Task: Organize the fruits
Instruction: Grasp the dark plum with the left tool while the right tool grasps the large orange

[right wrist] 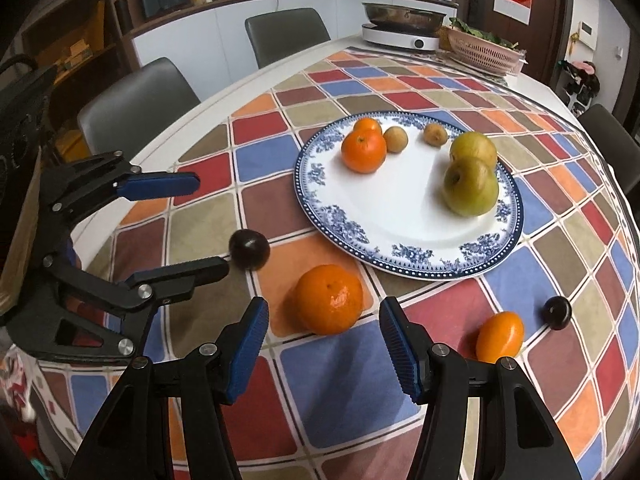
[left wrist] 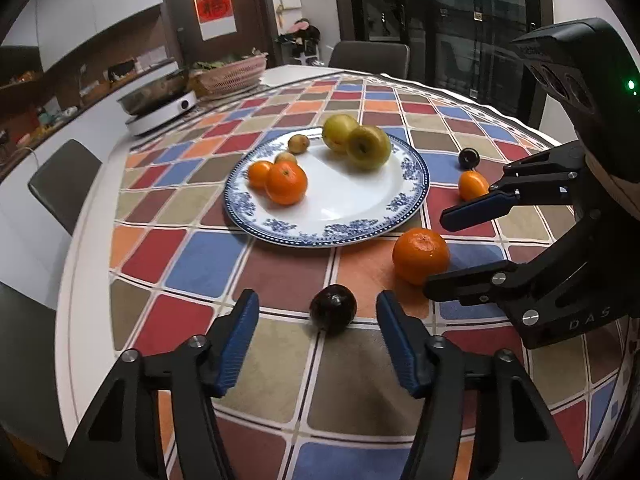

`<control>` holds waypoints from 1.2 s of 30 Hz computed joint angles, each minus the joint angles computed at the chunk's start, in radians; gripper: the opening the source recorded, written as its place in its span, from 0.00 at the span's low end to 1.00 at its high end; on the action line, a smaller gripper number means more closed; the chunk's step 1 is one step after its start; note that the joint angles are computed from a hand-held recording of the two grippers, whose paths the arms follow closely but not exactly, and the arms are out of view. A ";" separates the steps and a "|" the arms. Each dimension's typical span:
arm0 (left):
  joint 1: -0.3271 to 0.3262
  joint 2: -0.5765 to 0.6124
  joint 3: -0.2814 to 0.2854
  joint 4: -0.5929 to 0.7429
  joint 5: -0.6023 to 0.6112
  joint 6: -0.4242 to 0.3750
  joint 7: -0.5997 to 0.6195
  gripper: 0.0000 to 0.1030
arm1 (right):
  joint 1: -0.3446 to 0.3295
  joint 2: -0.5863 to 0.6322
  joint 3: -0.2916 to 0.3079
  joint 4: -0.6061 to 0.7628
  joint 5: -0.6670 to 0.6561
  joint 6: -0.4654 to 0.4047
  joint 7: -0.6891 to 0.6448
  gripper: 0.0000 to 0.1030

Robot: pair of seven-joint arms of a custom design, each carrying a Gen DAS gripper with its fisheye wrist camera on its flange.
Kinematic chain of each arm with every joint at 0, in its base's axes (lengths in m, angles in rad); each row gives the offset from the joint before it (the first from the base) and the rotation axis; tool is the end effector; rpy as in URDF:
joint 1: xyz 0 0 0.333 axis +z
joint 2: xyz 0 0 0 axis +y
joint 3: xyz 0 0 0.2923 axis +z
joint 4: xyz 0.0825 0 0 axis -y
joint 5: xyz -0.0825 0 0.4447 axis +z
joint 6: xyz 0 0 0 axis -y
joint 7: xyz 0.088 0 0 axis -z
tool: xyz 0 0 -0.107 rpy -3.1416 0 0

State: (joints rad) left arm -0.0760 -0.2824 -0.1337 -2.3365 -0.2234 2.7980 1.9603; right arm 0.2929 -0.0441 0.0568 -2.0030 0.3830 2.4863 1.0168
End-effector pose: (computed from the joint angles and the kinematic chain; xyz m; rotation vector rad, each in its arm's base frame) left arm 0.5561 -0.1104 0.4819 -1.3765 2.1391 -0.7486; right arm 0.6038 0.2187 0.4882 -2.3029 1.1251 -0.2785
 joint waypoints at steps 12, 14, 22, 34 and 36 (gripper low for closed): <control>-0.012 0.073 0.016 0.065 -0.089 -0.084 0.048 0.34 | -0.012 0.047 0.008 0.037 0.048 -0.031 -0.031 0.47; -0.011 0.076 0.014 0.068 -0.093 -0.087 0.043 0.31 | -0.015 0.055 0.010 0.045 0.052 -0.035 -0.032 0.45; -0.007 0.080 0.008 0.072 -0.094 -0.086 0.012 0.29 | -0.026 0.064 0.015 0.053 0.071 -0.045 -0.039 0.41; 0.002 0.021 -0.011 0.037 -0.050 -0.085 -0.136 0.29 | -0.031 0.040 0.009 0.041 0.113 -0.054 -0.056 0.40; 0.000 0.009 -0.012 0.030 -0.047 -0.082 -0.163 0.29 | -0.030 0.030 0.006 0.037 0.126 -0.055 -0.064 0.40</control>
State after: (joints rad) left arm -0.0756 -0.2737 -0.1454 -2.3064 -0.2706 2.7162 1.7972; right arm 0.2628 -0.0137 0.0627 -1.9663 0.5089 2.4312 0.9527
